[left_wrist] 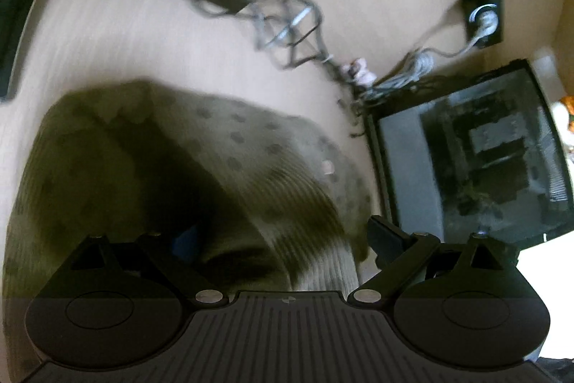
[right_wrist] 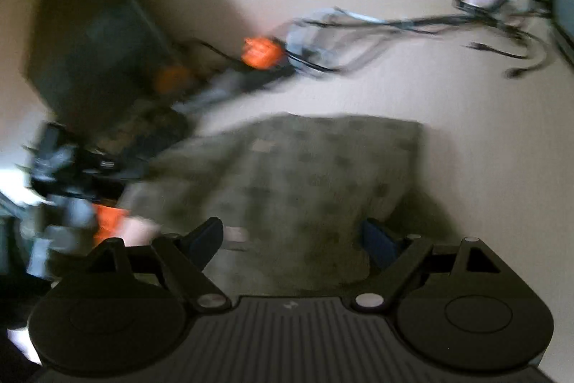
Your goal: Fold clothes
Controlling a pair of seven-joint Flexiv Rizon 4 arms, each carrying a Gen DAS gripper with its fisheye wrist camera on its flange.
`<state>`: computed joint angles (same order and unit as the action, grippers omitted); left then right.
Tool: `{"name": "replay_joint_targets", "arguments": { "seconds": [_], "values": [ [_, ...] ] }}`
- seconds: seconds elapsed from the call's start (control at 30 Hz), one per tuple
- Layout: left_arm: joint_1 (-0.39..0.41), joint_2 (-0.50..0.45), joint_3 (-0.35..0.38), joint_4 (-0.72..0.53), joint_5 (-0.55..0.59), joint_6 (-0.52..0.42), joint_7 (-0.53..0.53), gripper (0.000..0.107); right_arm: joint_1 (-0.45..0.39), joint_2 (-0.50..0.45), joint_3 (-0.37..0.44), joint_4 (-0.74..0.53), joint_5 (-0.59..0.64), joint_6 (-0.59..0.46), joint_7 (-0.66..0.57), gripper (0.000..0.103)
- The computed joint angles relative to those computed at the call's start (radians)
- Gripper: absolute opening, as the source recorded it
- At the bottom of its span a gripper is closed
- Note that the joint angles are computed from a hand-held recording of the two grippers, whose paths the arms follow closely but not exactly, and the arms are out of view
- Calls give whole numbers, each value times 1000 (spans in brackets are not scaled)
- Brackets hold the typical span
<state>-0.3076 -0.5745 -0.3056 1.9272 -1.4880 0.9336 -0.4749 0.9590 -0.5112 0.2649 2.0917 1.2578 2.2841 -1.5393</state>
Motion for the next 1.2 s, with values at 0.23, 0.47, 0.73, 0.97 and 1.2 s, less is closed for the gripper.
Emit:
{"name": "replay_joint_targets", "arguments": {
  "seconds": [0.23, 0.47, 0.73, 0.97, 1.2],
  "values": [
    [-14, -14, 30, -34, 67, 51, -44, 97, -61, 8, -58, -136, 398, -33, -319, 86],
    [62, -67, -52, -70, 64, -17, -78, 97, -58, -58, 52, 8, -46, 101, 138, 75],
    [15, -143, -21, -160, 231, 84, -196, 96, -142, -192, 42, 69, -323, 145, 486, 72],
    [58, -83, -106, -90, 200, 218, -64, 39, -49, -147, -29, 107, -358, 184, 551, 33],
    [78, 188, -86, 133, -21, 78, 241, 48, 128, 56, -55, 94, -86, 91, 214, 34]
  ]
}}
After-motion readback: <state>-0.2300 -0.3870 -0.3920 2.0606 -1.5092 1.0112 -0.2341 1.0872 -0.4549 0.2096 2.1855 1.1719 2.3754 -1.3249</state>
